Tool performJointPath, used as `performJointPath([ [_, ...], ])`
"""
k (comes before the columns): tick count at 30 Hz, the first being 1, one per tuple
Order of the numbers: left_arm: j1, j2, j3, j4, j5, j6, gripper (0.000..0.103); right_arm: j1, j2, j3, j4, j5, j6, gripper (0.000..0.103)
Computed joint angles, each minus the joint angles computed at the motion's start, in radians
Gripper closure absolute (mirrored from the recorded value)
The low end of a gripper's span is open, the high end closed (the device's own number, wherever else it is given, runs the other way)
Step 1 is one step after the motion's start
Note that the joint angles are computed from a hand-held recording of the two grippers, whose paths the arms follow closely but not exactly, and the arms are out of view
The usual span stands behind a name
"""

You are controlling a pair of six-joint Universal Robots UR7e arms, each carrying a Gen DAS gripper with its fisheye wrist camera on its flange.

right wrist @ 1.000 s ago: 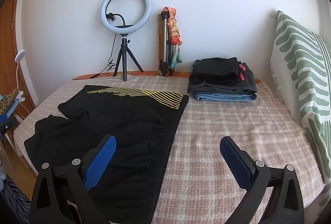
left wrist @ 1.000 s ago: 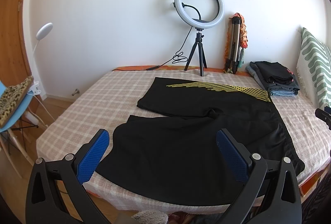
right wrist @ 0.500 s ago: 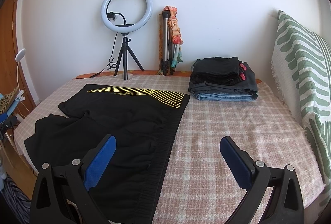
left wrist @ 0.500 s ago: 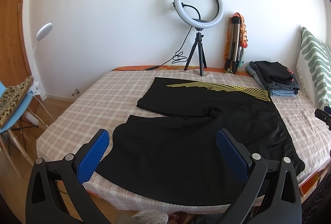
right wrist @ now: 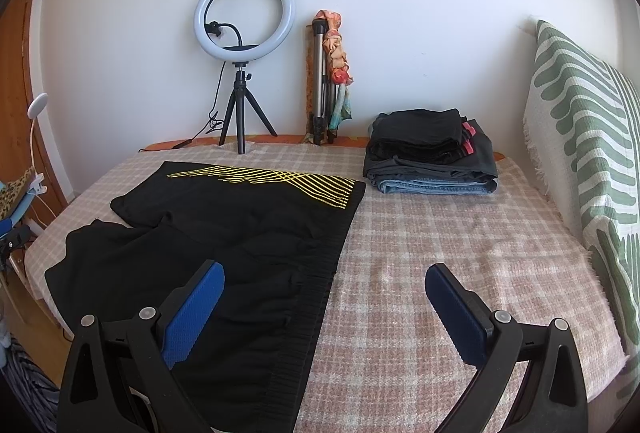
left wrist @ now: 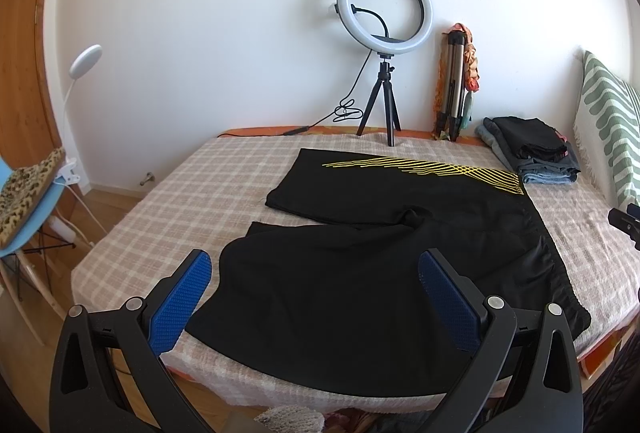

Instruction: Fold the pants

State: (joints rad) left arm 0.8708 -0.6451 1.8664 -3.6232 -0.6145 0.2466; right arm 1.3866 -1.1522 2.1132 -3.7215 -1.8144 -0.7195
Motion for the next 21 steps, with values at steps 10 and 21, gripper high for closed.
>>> performJointPath([
  [10,0.004,0.001,-0.008,0.041,0.004,-0.01,0.0,0.002,0.0,-0.004,-0.018,-0.027,-0.008,0.001],
  [21,0.014,-0.007,-0.02,0.152,0.012,-0.038,0.0,0.002,-0.015,0.012,-0.041,-0.024,-0.025,0.001],
])
